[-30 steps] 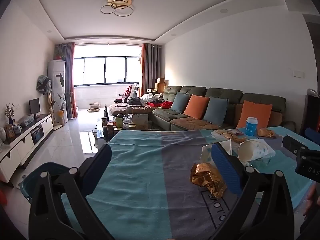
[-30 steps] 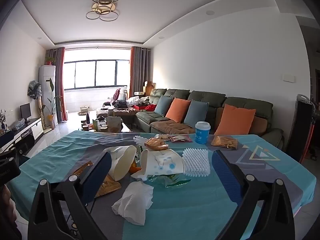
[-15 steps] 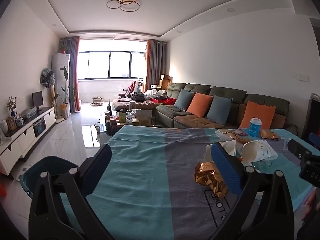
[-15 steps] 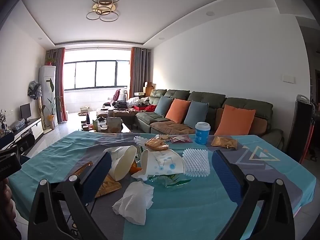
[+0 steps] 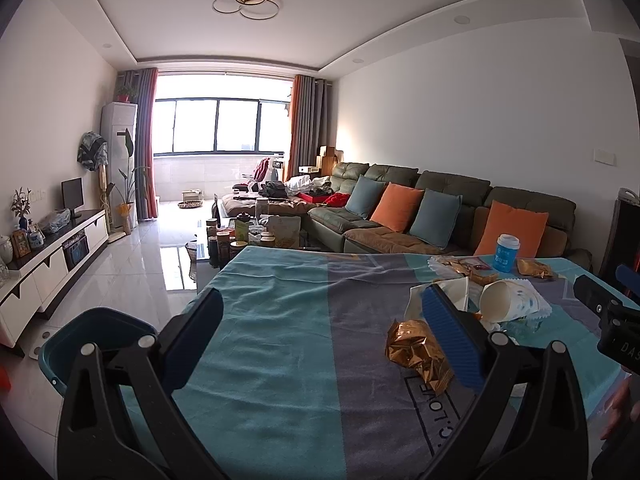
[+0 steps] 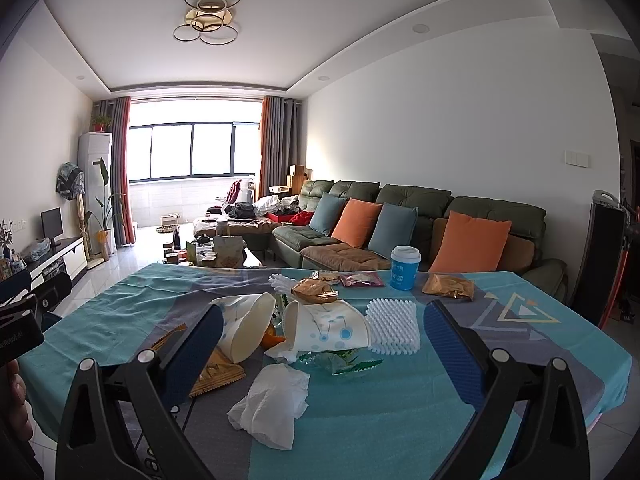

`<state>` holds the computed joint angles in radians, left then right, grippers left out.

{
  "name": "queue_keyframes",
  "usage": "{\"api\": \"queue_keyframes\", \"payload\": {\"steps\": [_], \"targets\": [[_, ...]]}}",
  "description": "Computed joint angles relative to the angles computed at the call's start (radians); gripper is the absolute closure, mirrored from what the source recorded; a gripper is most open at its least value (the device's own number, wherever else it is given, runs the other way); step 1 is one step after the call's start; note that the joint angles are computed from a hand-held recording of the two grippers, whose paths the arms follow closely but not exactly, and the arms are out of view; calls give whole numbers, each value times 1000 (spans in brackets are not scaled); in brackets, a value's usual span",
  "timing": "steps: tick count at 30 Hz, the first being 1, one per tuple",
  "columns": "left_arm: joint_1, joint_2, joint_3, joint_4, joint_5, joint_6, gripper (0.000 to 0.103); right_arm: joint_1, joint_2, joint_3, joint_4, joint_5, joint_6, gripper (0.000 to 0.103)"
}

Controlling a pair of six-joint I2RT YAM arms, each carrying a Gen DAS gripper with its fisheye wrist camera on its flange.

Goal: Collect trash

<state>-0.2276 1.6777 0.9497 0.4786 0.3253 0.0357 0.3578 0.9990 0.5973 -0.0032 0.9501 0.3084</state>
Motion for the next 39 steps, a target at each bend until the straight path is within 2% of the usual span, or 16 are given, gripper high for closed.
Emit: {"api": "queue_keyframes", "payload": {"steps": [14, 29, 31, 34, 36, 39], "targets": [[9, 5, 12, 16, 18, 10, 5, -1, -1, -4, -1, -1, 5, 6], [-6, 14, 25, 3, -6, 18, 5, -5, 8, -1, -2, -11, 4, 6], [-16, 24, 45, -30, -22, 35, 5, -11, 14, 5, -7, -23, 3, 6], [-42, 62, 119, -143, -36, 89, 5, -26, 32, 19, -21, -50, 5, 6], [-60, 104, 207, -268, -28, 117, 5, -42, 48, 32, -42, -81, 16, 6], [-82, 164, 309, -388, -29, 145, 5, -77, 87, 62, -88, -133, 30, 6]]}}
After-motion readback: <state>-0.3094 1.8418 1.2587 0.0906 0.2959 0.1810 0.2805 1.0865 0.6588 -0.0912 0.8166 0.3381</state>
